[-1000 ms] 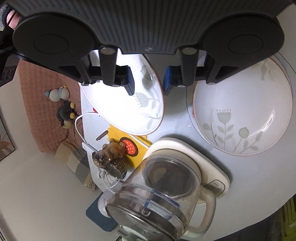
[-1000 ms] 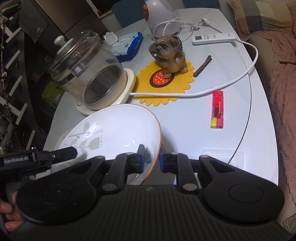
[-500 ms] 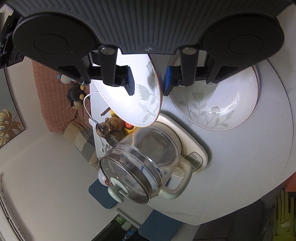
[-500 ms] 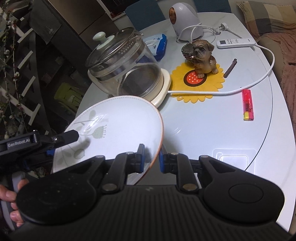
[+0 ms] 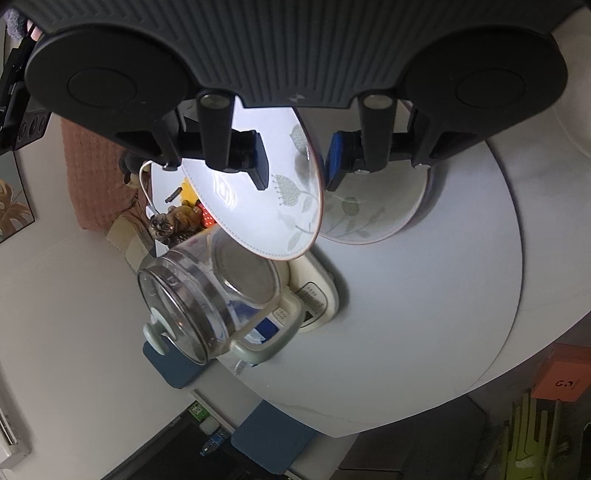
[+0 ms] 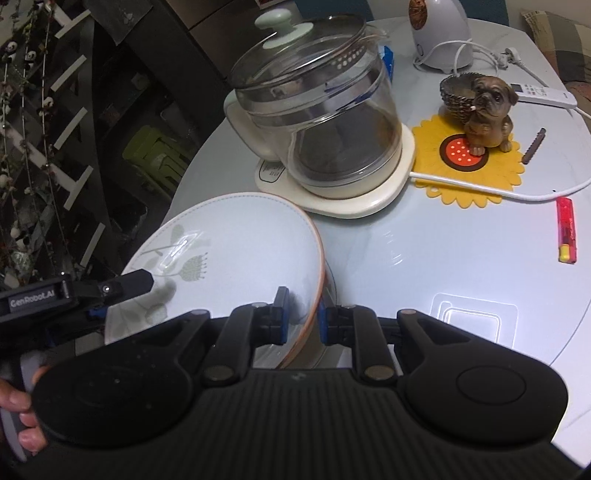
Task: Organize plates and bowls
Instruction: 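Lower the leaf-pattern plate onto the plate stack and open both grippers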
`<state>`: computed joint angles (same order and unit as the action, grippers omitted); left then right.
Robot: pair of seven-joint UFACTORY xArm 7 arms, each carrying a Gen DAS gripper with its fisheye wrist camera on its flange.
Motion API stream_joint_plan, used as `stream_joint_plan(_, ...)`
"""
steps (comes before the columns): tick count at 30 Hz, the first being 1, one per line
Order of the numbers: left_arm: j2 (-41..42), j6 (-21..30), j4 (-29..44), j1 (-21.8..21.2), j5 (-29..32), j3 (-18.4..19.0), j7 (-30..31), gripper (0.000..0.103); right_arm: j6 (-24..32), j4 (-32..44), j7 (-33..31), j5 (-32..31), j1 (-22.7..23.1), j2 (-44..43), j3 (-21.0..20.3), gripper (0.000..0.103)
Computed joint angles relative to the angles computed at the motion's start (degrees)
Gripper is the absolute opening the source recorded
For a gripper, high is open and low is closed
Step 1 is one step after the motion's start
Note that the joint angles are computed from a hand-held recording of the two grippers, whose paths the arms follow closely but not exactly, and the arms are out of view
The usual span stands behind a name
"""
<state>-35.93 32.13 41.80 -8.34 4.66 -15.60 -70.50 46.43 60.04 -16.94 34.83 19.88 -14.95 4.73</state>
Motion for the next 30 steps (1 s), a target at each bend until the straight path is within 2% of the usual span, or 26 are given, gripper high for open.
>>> stream_joint_plan(12, -4.56, 0.33, -8.51, 1.24, -2.59, 2.49, -1.84, 0.038, 0.42, 4.56, 0.16, -2.94, 1.68, 8.37, 3.54, 0.019)
stream_joint_plan(22, -1.03, 1.54, -7.38, 1.6, -2.53, 3.3, -0.37, 0.038, 0.12, 6.96, -1.16, -3.8, 1.56, 12.18, 4.75, 0.019)
stream_joint_plan(30, 2.13, 4.82, -4.89, 0.42, -3.46, 5.22, 3.48, 0.038, -0.31, 7.67, -0.77, -5.6, 1.6, 13.25, 5.48, 0.019)
